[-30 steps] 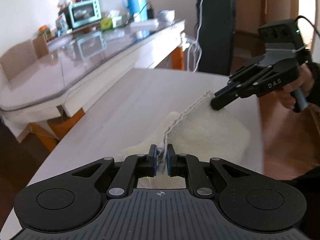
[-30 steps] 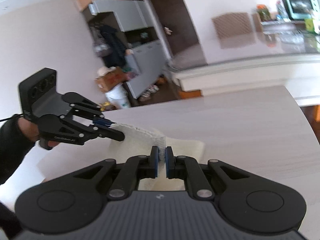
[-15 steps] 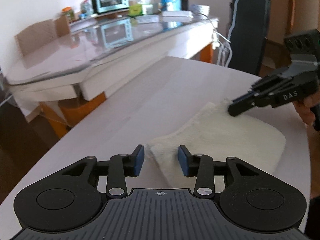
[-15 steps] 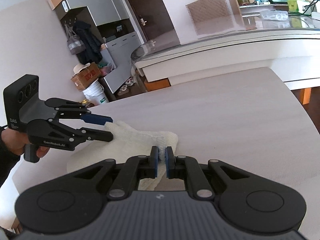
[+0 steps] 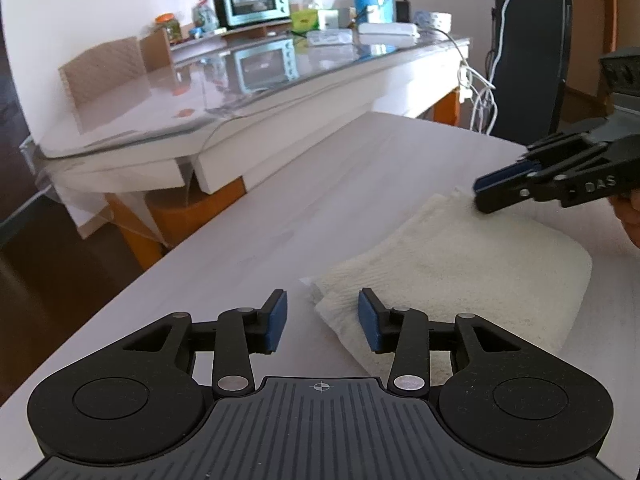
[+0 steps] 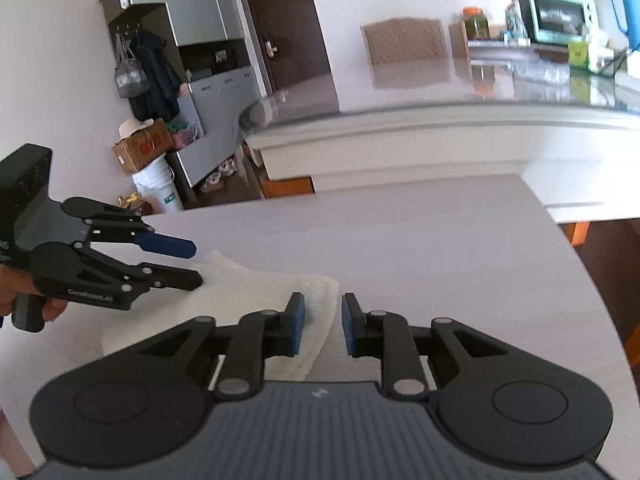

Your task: Fold towel

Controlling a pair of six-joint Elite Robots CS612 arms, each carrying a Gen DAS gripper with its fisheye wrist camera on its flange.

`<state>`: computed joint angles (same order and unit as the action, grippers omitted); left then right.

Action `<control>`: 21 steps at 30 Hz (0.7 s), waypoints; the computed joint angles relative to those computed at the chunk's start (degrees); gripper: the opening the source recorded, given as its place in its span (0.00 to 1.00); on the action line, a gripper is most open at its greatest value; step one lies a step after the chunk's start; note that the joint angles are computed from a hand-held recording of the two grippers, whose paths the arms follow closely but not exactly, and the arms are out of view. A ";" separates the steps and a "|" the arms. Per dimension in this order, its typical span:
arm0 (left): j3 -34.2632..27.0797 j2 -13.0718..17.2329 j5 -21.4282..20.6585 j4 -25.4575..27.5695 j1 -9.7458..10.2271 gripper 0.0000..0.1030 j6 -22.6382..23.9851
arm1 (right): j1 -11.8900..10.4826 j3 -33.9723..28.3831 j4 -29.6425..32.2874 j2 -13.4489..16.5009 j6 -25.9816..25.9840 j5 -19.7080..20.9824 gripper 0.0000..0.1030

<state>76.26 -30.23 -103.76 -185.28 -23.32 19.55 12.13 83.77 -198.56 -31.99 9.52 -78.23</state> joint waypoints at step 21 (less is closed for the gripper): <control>12.77 -4.41 -1.49 -8.58 -1.38 0.42 -2.53 | 3.55 7.61 -1.56 -3.71 -7.70 -4.74 0.21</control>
